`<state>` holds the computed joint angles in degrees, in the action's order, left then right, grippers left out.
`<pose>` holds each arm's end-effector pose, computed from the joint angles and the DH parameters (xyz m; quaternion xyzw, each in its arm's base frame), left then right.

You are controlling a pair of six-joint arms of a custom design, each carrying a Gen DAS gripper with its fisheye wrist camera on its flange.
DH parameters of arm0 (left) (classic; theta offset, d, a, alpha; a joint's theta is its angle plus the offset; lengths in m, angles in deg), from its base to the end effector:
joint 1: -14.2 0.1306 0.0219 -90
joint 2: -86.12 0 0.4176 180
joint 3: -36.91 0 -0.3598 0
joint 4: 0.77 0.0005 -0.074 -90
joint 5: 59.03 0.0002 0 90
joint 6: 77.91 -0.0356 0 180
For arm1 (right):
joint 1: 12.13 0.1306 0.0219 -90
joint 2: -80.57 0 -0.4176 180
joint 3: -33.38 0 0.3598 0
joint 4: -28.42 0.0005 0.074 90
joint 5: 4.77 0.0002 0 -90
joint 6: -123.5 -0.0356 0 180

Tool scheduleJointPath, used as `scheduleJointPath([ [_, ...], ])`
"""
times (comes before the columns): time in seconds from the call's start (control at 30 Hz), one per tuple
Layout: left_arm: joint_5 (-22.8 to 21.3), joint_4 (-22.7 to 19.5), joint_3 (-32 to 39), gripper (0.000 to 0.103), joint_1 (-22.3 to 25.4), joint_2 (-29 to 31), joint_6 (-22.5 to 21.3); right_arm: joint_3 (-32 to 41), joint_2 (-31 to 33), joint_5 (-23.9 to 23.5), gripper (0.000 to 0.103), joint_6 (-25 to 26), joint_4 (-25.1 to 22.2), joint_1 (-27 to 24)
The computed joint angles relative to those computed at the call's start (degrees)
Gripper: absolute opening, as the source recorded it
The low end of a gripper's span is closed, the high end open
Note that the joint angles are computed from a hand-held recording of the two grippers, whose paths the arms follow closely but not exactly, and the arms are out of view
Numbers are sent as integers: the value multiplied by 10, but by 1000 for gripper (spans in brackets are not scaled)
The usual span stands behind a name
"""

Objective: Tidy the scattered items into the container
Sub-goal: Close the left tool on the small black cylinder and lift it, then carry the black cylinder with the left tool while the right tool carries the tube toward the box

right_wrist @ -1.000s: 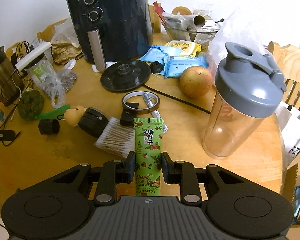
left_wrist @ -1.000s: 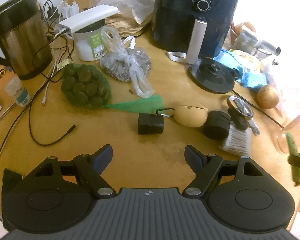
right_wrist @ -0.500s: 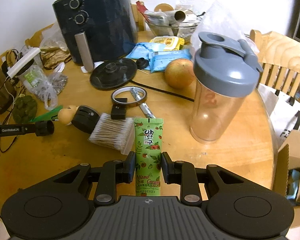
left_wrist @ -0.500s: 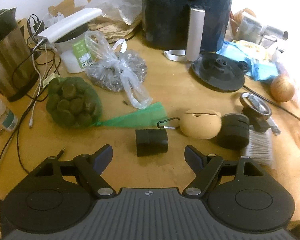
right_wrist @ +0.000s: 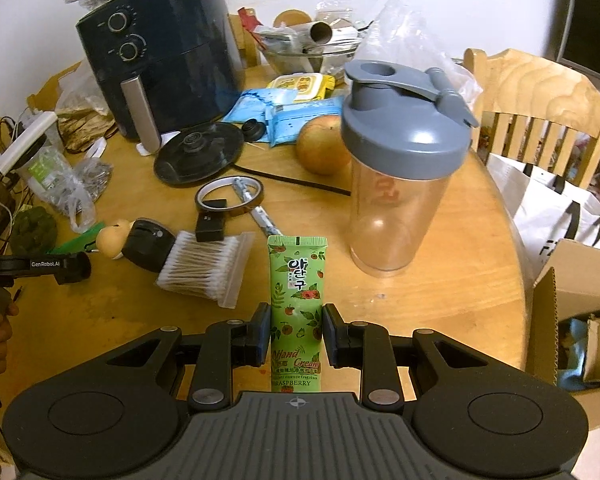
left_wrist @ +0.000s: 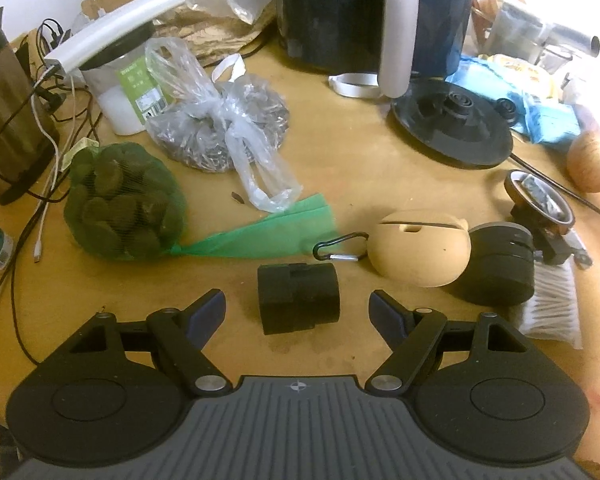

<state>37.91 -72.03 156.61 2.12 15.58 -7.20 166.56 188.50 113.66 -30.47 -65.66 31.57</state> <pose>0.5543 -0.1235 0.4926 0.2758 0.9263 -0.0428 0.2529 0.3835 0.3423 0.5831 0.2121 0.9301 0.0013 0.3000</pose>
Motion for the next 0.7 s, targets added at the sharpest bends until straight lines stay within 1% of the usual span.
scheduleJointPath([
  [0.17, -13, -1, 5, 78, -4, 10, 1, -6, -5, 5, 30, -14, -7, 2],
  [0.2, -12, -3, 7, 70, -4, 12, 0, -6, -5, 7, 30, -17, -8, 3],
  [0.23, -11, -5, 10, 60, -3, 15, -2, -7, -6, 8, 30, -19, -10, 4],
  [0.27, -13, -14, 17, 44, -3, 20, -5, -7, -7, 9, 30, -22, -12, 5],
  [0.3, -18, -20, 22, 44, -4, 23, -3, -7, -7, 9, 30, -23, -14, 5],
  [0.37, -15, -24, 27, 44, -2, 26, -1, -8, -9, 11, 30, -27, -17, 7],
  [0.43, -13, -22, 25, 44, -2, 23, -2, -10, -11, 12, 30, -29, -17, 8],
  [0.57, -3, -23, 24, 44, 0, 15, -5, -13, -13, 13, 30, -30, -16, 10],
  [0.7, 8, -36, 29, 44, 3, 9, -9, -13, -14, 12, 30, -27, -12, 12],
])
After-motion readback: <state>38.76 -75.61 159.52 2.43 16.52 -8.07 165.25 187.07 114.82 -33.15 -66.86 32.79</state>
